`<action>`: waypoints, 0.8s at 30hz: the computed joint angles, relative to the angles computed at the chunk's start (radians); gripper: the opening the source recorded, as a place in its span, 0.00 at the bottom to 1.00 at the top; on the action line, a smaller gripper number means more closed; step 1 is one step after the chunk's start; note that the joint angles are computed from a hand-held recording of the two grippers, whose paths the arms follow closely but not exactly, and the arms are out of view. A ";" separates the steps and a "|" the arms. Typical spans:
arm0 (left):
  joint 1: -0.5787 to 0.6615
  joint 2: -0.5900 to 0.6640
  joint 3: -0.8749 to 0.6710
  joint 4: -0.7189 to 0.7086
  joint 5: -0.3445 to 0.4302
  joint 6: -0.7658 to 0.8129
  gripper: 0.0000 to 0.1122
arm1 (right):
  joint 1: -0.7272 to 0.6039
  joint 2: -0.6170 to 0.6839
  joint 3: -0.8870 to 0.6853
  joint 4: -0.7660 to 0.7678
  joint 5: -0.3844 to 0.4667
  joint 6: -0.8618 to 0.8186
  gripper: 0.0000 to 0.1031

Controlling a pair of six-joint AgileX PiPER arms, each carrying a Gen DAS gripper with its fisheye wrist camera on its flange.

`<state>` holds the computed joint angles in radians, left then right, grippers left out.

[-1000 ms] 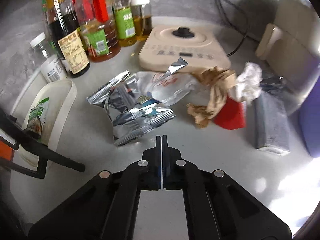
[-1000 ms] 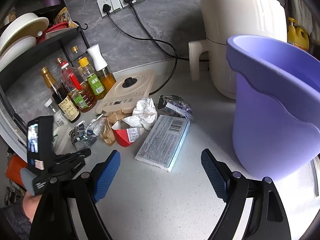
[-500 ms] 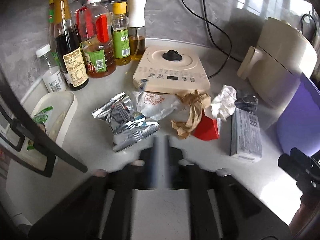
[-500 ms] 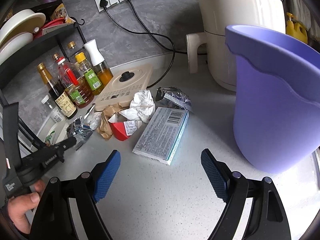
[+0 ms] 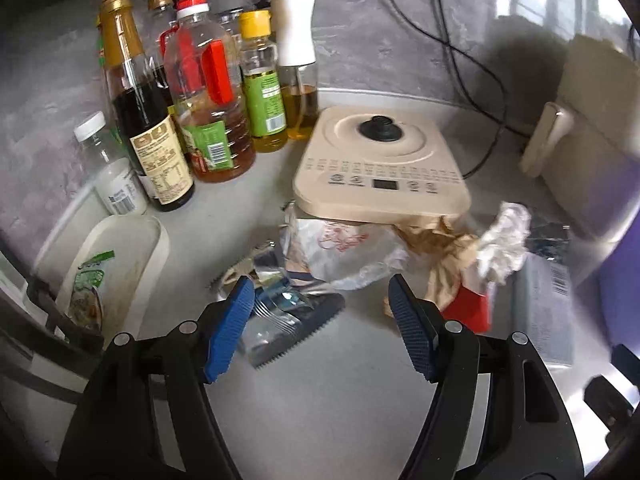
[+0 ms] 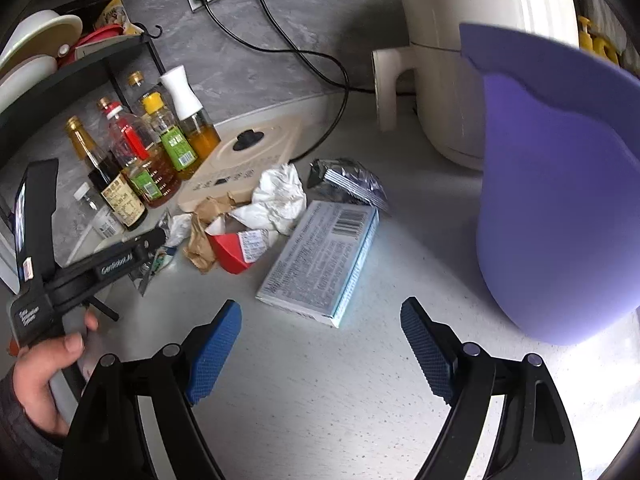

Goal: Collect trash

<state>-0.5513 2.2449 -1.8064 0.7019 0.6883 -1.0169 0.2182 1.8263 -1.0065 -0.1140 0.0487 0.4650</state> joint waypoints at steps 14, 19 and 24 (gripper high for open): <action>0.004 0.088 -0.114 -0.010 0.100 0.074 0.05 | 0.002 0.004 -0.011 -0.047 0.001 0.044 0.78; 0.012 0.061 -0.069 -0.098 0.060 0.088 0.01 | 0.010 0.009 -0.031 0.042 0.009 -0.043 0.79; -0.017 -0.027 0.050 -0.055 -0.033 0.026 0.01 | 0.011 0.030 -0.066 0.113 0.022 -0.109 0.83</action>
<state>-0.5687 2.2178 -1.7561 0.6467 0.6548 -0.9909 0.2297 1.8563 -1.0723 -0.0011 0.0709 0.3565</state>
